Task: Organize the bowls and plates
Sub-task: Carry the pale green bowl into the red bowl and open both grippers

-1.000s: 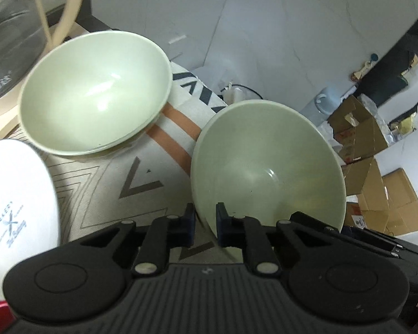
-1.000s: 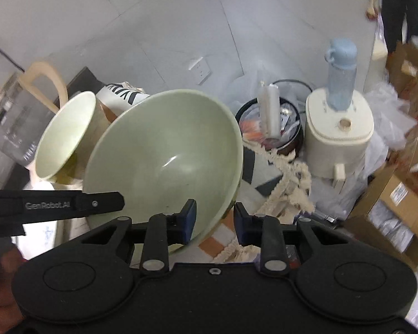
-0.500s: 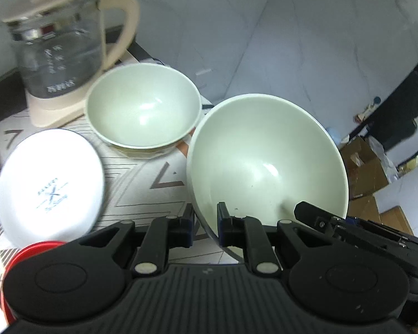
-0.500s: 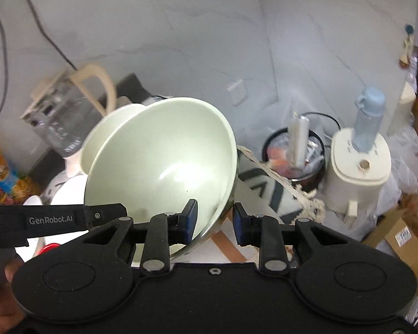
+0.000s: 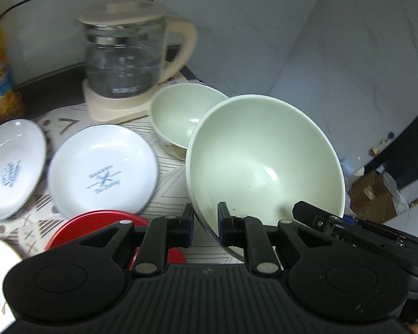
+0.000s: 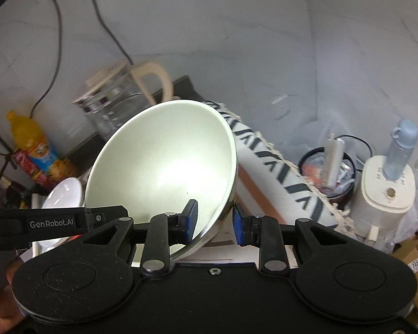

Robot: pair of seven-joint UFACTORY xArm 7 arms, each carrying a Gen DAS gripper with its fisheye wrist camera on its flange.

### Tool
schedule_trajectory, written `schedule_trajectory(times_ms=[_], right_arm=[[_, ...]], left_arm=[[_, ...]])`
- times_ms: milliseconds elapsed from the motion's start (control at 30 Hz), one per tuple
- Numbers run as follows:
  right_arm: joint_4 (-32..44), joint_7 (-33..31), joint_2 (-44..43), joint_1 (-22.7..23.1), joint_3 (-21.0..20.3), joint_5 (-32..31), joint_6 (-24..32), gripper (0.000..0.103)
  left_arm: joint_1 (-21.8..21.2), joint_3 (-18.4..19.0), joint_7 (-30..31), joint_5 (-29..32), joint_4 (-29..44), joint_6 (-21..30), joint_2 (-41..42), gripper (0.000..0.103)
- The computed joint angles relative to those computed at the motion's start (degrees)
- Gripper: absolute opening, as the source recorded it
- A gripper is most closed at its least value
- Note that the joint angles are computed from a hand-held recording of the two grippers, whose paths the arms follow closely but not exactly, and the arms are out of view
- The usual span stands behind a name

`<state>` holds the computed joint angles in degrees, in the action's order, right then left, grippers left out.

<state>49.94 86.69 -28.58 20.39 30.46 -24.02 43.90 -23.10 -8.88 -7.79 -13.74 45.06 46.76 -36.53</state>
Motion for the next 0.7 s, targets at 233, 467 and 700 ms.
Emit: schedule_trajectory(times_ms=[233,467,700], right_arm=[[3.28,-2.43,3.46,0.67,0.46,-1.86,-2.02,0.027],[6.86,-2.97,7.83,2.16,0.83,-4.11,-3.43,0.027],[11.24,-3.57,13.15,5.33,-0.06,-6.93,-3.93,0.027]], left_arm=[[2.36,0.42,-2.44,1.8,-2.11,2.27,-5.25,0.015],[4.89,1.39,-4.34,3.29,-3.87,5.07,-9.84,0.015],[7.74,2.98,-5.38,4.27,-5.49,8.01,-14.09,0.016]])
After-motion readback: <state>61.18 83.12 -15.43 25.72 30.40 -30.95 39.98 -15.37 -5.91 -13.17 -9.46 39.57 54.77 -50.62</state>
